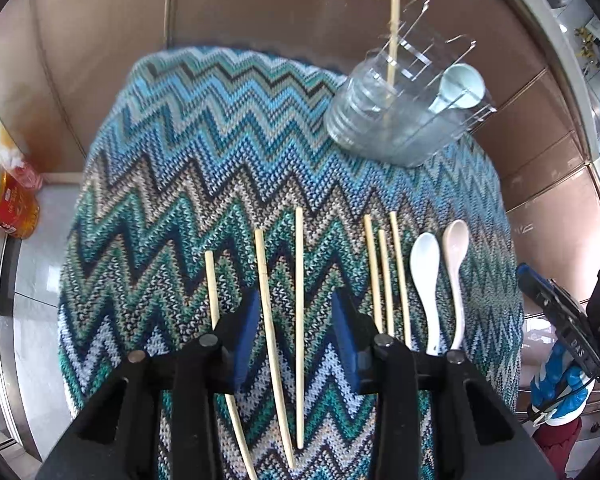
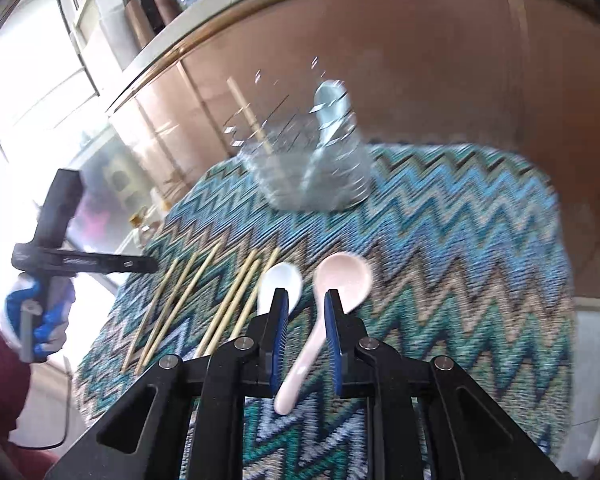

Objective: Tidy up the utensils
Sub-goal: 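Lower the left tool to another chopstick while the right tool reaches a pink spoon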

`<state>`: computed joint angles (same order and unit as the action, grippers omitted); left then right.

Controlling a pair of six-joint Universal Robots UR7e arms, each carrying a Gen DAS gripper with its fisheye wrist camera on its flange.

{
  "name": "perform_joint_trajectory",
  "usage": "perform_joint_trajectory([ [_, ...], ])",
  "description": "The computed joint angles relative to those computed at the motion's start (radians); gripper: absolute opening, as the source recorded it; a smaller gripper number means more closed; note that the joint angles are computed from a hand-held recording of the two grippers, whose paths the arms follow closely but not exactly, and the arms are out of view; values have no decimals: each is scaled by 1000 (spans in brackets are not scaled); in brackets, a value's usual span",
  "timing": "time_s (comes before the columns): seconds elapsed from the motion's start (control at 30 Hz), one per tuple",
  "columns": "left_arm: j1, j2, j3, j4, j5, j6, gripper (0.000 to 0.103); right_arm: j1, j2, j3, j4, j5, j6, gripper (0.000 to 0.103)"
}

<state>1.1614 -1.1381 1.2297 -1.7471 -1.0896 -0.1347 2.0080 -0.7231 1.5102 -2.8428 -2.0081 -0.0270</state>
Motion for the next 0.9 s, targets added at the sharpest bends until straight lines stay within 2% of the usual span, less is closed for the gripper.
perform_joint_trajectory([
  [0.1, 10, 27, -32, 28, -4, -7, 34, -19, 24, -40, 75, 58, 11, 18],
  [0.2, 17, 50, -59, 49, -4, -10, 34, -30, 53, -84, 140, 76, 23, 18],
  [0.5, 31, 98, -113, 89, 7, -13, 32, -46, 125, -189, 252, 70, 33, 20],
  [0.9, 48, 143, -156, 123, -3, -33, 28, -59, 193, -294, 332, 61, 37, 20],
])
